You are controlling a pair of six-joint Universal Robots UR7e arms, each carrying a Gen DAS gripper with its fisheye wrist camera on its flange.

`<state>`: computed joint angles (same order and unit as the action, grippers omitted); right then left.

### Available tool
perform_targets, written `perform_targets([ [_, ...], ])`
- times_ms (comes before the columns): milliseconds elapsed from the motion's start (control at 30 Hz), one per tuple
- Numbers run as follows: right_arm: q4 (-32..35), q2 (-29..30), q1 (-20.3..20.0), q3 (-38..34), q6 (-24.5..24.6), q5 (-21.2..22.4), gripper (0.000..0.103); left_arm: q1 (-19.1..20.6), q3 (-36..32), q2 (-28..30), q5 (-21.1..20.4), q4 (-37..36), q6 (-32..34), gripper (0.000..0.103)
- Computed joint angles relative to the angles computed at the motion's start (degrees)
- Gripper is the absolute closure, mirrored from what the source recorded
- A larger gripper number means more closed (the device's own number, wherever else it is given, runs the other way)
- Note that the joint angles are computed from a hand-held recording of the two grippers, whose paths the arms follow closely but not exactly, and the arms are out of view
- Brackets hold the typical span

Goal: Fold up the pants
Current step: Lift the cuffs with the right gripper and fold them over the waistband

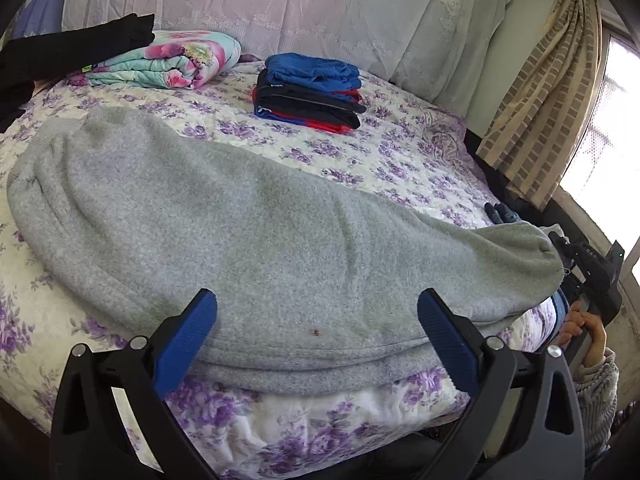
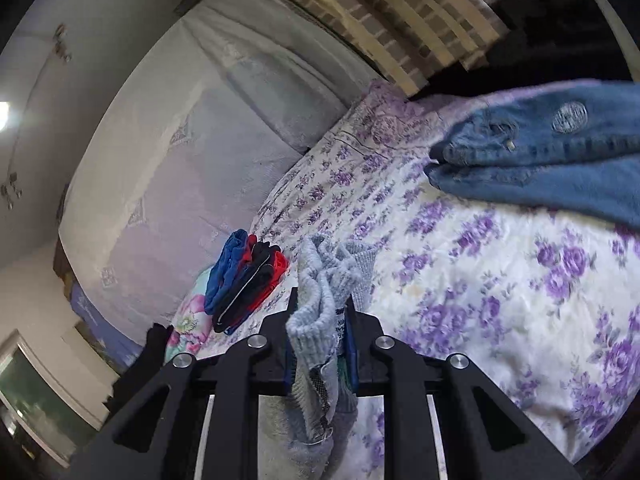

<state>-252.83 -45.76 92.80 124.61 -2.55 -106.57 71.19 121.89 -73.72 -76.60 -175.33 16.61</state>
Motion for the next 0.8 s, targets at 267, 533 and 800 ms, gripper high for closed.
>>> perform_targets([
  [267, 9.03, 8.24, 13.93, -15.75, -19.16, -13.5, 0.084, 3.5, 0.35, -3.52, -3.28, -3.41, 1.34, 0.005],
  [533, 19.3, 22.64, 20.93, -33.54, -34.53, -20.09, 0.084, 7.88, 0.66, -7.84, -5.43, -4.0, 3.3, 0.005],
  [800, 22.43, 20.31, 21.32, -32.08, -28.92, -18.88, 0.085, 10.62, -2.25, -8.41, -9.97, 3.18, 2.12, 0.005],
])
